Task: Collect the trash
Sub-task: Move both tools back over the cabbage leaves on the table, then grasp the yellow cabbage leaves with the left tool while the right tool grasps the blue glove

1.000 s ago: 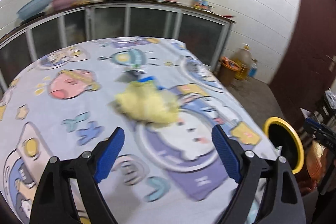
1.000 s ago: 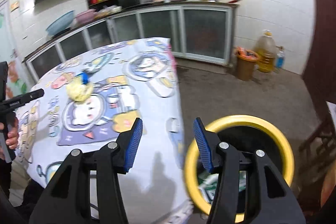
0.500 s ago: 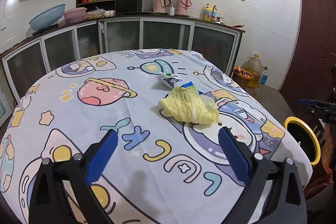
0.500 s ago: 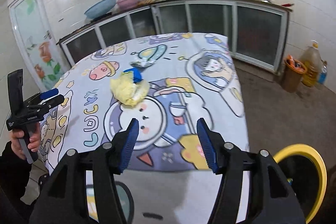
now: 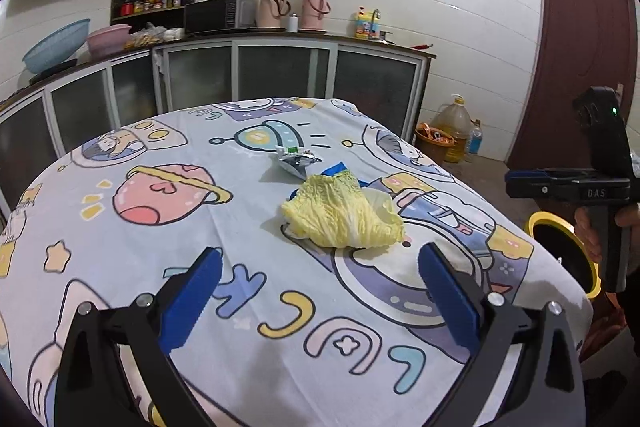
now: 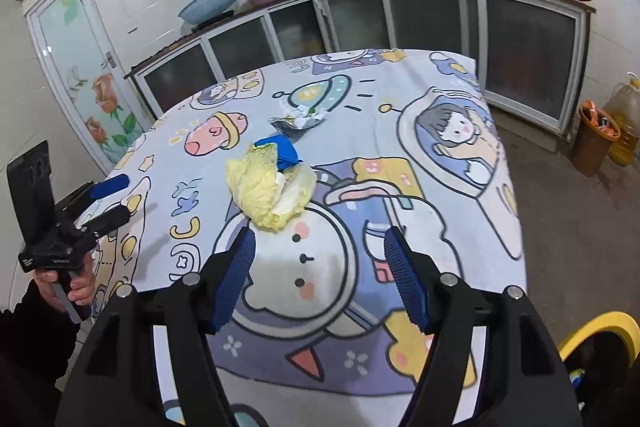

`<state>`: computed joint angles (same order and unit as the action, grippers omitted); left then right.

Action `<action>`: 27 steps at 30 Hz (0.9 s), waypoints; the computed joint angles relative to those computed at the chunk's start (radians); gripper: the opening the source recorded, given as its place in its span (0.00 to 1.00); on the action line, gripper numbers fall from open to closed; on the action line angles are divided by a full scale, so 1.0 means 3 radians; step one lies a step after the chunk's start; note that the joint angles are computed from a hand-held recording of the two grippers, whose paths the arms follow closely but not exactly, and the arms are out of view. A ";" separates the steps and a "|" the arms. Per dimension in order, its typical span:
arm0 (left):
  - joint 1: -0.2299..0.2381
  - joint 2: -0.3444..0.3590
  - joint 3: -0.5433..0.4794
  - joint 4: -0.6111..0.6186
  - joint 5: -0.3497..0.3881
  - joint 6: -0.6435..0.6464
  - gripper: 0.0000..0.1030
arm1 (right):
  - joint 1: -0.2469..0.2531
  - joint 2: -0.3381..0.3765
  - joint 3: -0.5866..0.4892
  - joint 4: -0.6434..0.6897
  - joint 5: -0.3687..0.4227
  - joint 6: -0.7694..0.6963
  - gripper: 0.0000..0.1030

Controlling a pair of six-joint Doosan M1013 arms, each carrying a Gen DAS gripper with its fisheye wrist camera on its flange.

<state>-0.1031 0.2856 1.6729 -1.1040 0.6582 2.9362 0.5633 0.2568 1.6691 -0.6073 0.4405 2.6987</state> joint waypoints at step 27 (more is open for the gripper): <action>-0.0456 0.0546 -0.0674 0.1144 0.0237 -0.1113 0.92 | -0.0274 0.0153 -0.0045 0.0405 -0.0325 -0.0489 0.62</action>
<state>-0.2397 0.4494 1.4708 -0.7608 0.7294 2.6023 0.4811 0.3027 1.6557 -0.4857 0.3429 2.5520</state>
